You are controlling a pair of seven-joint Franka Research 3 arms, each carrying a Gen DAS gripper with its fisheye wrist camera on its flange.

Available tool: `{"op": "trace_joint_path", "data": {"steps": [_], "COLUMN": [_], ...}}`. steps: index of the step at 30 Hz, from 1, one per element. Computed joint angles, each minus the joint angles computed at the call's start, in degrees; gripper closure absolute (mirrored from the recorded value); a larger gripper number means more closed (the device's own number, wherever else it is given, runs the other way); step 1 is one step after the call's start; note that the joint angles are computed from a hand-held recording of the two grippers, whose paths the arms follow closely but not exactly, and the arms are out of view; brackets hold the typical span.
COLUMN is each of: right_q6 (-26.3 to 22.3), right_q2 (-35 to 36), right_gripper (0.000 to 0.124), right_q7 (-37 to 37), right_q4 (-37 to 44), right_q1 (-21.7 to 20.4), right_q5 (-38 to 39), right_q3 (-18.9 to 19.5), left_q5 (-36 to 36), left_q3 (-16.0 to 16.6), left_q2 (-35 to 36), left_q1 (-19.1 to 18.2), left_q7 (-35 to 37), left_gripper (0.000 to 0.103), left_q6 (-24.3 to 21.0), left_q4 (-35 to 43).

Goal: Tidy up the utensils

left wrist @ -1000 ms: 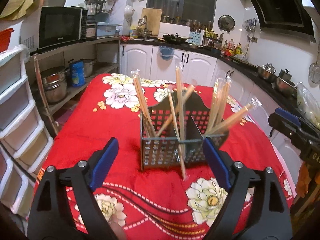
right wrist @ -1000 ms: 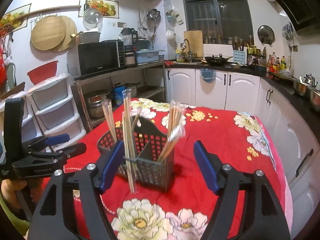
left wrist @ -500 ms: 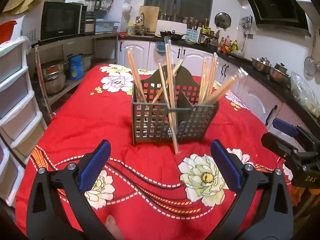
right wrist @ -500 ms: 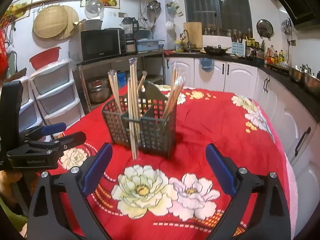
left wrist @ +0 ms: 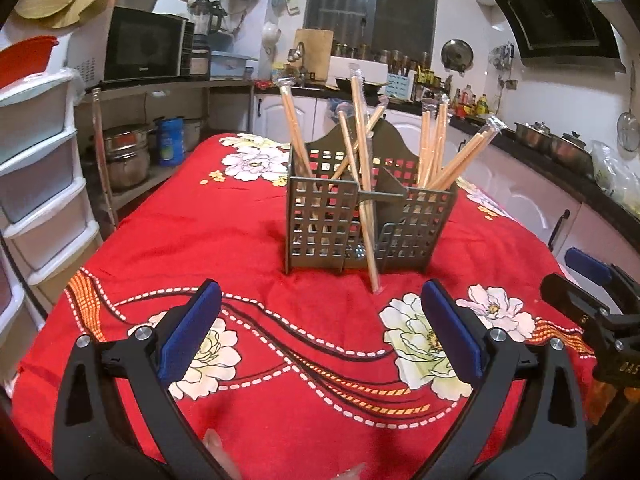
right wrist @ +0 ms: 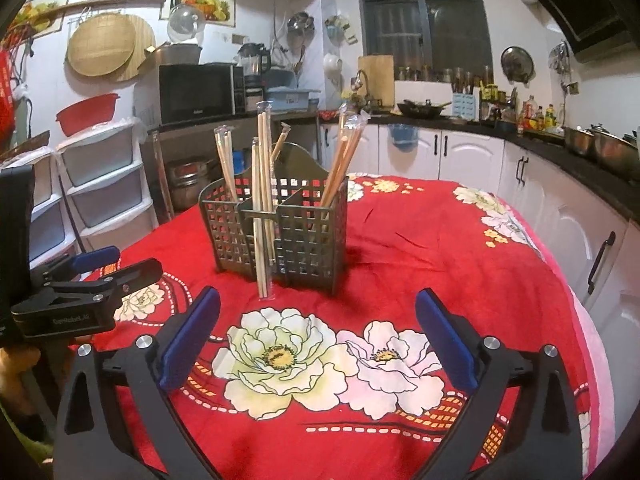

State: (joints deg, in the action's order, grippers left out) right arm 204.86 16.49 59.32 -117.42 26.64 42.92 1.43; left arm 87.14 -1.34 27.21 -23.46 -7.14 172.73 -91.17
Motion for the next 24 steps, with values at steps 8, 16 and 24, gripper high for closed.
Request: {"op": "trace_joint_path", "data": {"steps": [8, 16, 24], "right_q6": [4.9, 4.2, 3.2], "right_q2": [2.5, 3.5, 3.8], "right_gripper": [0.028, 0.028, 0.028], "right_q7": [-0.6, -2.3, -4.2], "right_q4": [0.3, 1.7, 2.4], "right_q1": [0.0, 0.3, 1.0], "right_q5": [1.3, 4.4, 7.1], "right_q3": [0.4, 0.2, -0.2], "left_q5": [6.5, 5.2, 5.7], "left_q3": [-0.3, -0.6, -0.3], "left_q2": [2.0, 3.4, 3.0], "left_q1": [0.1, 0.6, 0.1], "left_q7": [-5.5, -4.1, -5.1], "left_gripper": [0.012, 0.012, 0.012], "left_q6": [-1.1, -0.3, -1.5], "left_q4": [2.2, 3.5, 2.9]}}
